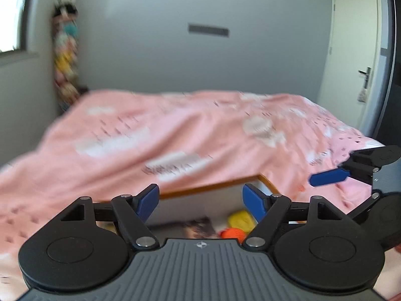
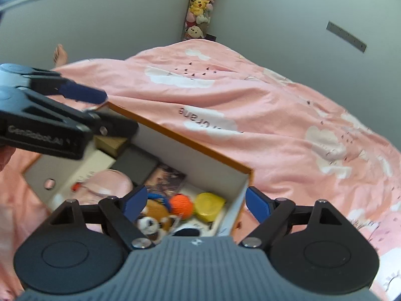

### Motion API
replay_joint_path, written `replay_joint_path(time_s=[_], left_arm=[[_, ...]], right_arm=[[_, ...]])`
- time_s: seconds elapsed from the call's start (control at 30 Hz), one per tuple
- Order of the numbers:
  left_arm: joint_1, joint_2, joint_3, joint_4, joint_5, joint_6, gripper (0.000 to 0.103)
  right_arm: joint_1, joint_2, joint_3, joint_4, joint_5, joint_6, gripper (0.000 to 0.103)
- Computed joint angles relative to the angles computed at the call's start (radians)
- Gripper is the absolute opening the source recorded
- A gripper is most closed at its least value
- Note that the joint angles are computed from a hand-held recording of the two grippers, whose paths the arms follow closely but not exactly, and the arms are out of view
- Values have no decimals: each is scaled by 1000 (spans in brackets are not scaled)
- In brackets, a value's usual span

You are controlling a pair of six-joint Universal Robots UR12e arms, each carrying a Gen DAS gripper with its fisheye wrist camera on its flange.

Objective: Organize objects

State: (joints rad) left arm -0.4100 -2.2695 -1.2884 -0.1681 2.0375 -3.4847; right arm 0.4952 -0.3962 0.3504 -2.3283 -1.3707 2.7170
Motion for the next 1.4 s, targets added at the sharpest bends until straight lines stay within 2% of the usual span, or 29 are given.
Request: replay_joint_path(time_s=[0.03, 0.07, 0.1, 0.23, 0.4, 0.6, 0.73, 0.83, 0.9, 1.07, 1.17, 1.23, 1.4], left_arm=[[-8, 5, -5, 0, 37, 7, 91], [-16, 9, -10, 0, 71, 12, 99], [-22, 12, -16, 9, 99, 16, 102], [-40, 27, -49, 77, 158, 30, 102], [-55, 42, -79, 117, 218, 6, 102], [-69, 58, -117, 149, 279, -1, 102], [-71, 73, -148, 141, 270, -40, 103], [-71, 80, -166, 129, 258, -70, 103], [-72, 85, -177, 112, 252, -90, 103], [-68, 97, -201, 65, 221, -155, 103], [-62, 104, -214, 44, 177, -199, 103], [-60, 107, -222, 39, 157, -218, 103], [-67, 107, -220, -22, 161, -235, 103]], right_arm=[[0, -14, 23, -4, 10, 15, 88], [-1, -31, 51, -17, 21, 33, 91], [-1, -48, 82, -35, 31, 54, 94], [-2, -116, 208, -136, 64, 133, 102], [4, -183, 338, -258, 86, 180, 102], [19, -238, 489, -474, 71, 279, 102], [26, -255, 559, -595, 59, 380, 102], [37, -263, 601, -680, -1, 428, 102], [40, -268, 622, -706, -26, 457, 102], [36, -277, 654, -705, -13, 511, 102], [39, -275, 660, -699, -24, 528, 102], [40, -273, 664, -699, -27, 522, 102], [43, -269, 666, -695, -39, 483, 102]])
